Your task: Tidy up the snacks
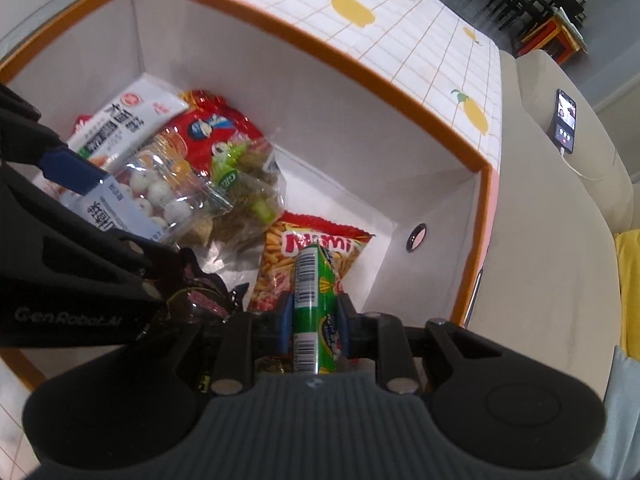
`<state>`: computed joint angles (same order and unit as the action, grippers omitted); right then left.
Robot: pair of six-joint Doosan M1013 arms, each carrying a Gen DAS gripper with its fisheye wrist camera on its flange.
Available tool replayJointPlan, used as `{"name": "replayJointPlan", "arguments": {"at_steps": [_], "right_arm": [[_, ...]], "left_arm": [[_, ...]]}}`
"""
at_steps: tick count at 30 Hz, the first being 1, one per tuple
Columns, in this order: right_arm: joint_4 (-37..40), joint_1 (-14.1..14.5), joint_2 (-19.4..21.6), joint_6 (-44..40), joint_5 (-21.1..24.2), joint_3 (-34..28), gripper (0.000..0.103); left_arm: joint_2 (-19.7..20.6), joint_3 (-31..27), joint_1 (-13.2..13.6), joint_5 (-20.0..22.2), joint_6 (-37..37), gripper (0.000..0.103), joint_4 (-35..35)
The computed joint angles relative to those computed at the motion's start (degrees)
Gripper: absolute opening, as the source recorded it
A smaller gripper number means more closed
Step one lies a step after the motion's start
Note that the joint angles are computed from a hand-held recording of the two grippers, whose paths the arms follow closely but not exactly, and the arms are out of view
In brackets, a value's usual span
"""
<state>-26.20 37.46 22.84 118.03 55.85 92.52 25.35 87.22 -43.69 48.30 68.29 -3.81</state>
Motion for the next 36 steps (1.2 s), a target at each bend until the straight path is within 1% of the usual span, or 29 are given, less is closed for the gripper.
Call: {"name": "replayJointPlan", "arguments": {"at_steps": [3, 5, 7, 10, 11, 13, 14, 18, 21, 24, 27, 29, 33, 36], "right_arm": [[-0.25, -0.08, -0.02, -0.26, -0.11, 0.07, 0.019], [-0.87, -0.01, -0.08, 0.15, -0.18, 0.05, 0.021], [-1.23, 0.05, -0.14, 0.24, -0.09, 0.0, 0.028], [-1.09, 0.1, -0.4, -0.06, 0.32, -0.09, 0.031], [-0.94, 0.12, -0.61, -0.16, 0.36, -0.08, 0.035], [-0.96, 0.25, -1.13, -0.48, 0.18, 0.0, 0.043], [-0.6, 0.27, -1.4, -1.2, 0.05, 0.0, 0.045], [-0.44, 0.81, -2.49, -2.19, 0.12, -0.29, 0.046], [-0.11, 1.12, -3.77, -1.73, -0.17, -0.45, 0.052], [1.12, 1.39, -5.37, -1.07, -0.53, -0.53, 0.054], [1.75, 1.85, -7.25, 0.2, -0.93, -0.28, 0.056], [2.28, 2.15, -8.7, 1.64, -1.34, 0.05, 0.056], [2.32, 3.14, -11.59, 5.59, -2.42, 1.14, 0.058], [-0.35, 4.82, -14.0, 9.5, -3.32, 2.5, 0.06]], "left_arm": [[0.18, -0.17, -0.37, 0.41, 0.28, 0.069, 1.32], [0.07, -0.16, -0.87, 0.51, -0.15, 0.071, 3.38], [-0.03, -0.3, -1.18, 1.07, -0.86, 0.075, 5.02], [-0.38, -0.33, -0.94, 1.23, -1.65, 0.081, 4.63], [-0.65, -0.25, -0.84, 1.21, -2.11, 0.082, 4.54], [-1.31, -0.08, -0.79, 1.2, -3.02, 0.082, 5.23], [-1.67, 0.0, -0.84, 1.1, -3.32, 0.082, 5.63], [-3.42, 0.71, -1.08, 0.19, -5.43, 0.082, 7.64], [-5.06, 1.51, -1.52, -0.94, -7.84, 0.082, 10.29], [-7.17, 2.69, -2.16, -2.66, -10.62, 0.082, 13.7], [-9.64, 4.2, -3.15, -4.61, -13.86, 0.079, 18.03], [-11.46, 5.69, -4.17, -6.29, -17.52, 0.079, 22.61], [-15.08, 9.01, -6.6, -8.63, -27.14, 0.079, 33.78], [-17.99, 11.66, -8.38, -9.67, -34.57, 0.078, 41.85]]}}
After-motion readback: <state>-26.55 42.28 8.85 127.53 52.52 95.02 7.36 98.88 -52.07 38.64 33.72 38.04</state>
